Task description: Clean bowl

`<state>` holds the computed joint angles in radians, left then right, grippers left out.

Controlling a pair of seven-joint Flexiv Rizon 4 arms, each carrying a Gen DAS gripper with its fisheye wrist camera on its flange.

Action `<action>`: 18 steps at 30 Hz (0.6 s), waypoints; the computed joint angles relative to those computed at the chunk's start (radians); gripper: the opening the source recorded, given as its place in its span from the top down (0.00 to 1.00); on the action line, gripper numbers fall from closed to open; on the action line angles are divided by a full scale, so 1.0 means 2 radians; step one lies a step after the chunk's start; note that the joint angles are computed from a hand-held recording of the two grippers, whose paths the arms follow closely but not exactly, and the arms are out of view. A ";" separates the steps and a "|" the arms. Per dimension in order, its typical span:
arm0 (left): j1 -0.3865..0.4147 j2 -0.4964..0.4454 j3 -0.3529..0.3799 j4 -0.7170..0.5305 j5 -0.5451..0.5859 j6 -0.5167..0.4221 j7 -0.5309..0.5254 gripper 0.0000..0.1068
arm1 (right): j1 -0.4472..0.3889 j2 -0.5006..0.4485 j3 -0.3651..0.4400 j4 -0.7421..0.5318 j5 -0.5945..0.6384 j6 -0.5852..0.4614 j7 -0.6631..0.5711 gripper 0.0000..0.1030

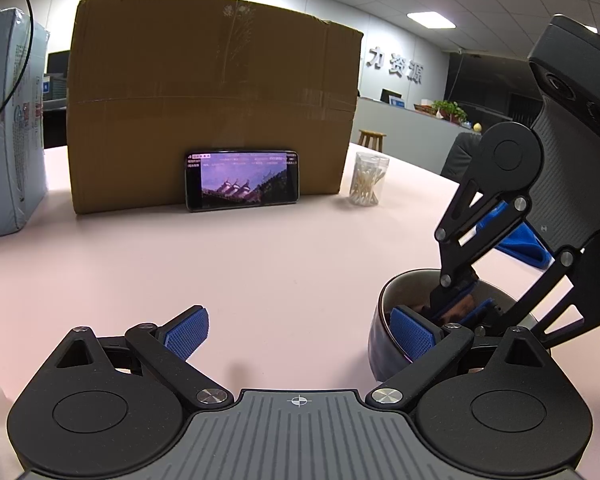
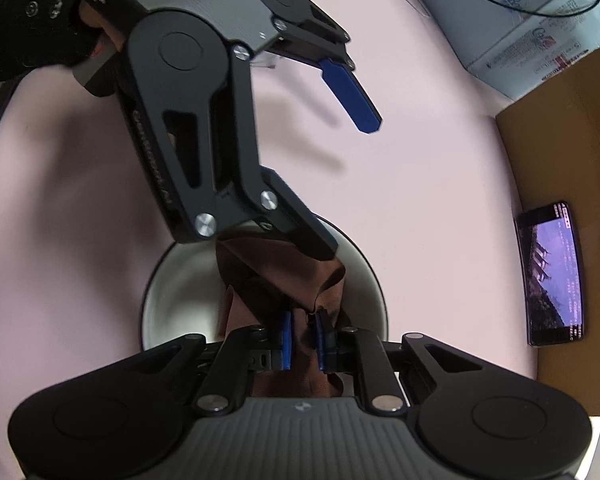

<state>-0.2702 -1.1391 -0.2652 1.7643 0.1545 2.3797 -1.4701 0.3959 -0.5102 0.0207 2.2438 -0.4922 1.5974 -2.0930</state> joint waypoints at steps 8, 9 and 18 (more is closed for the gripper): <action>0.002 0.000 -0.001 -0.001 0.003 -0.001 -0.001 0.07 | -0.030 0.042 0.028 0.031 0.010 -0.034 -0.005 0.86; 0.002 0.000 -0.001 -0.001 0.003 -0.002 -0.001 0.07 | -0.015 0.044 0.008 0.035 0.001 -0.029 0.005 0.86; 0.001 0.000 0.000 -0.002 0.002 -0.002 -0.001 0.07 | -0.021 0.003 0.017 -0.003 -0.008 -0.009 0.006 0.87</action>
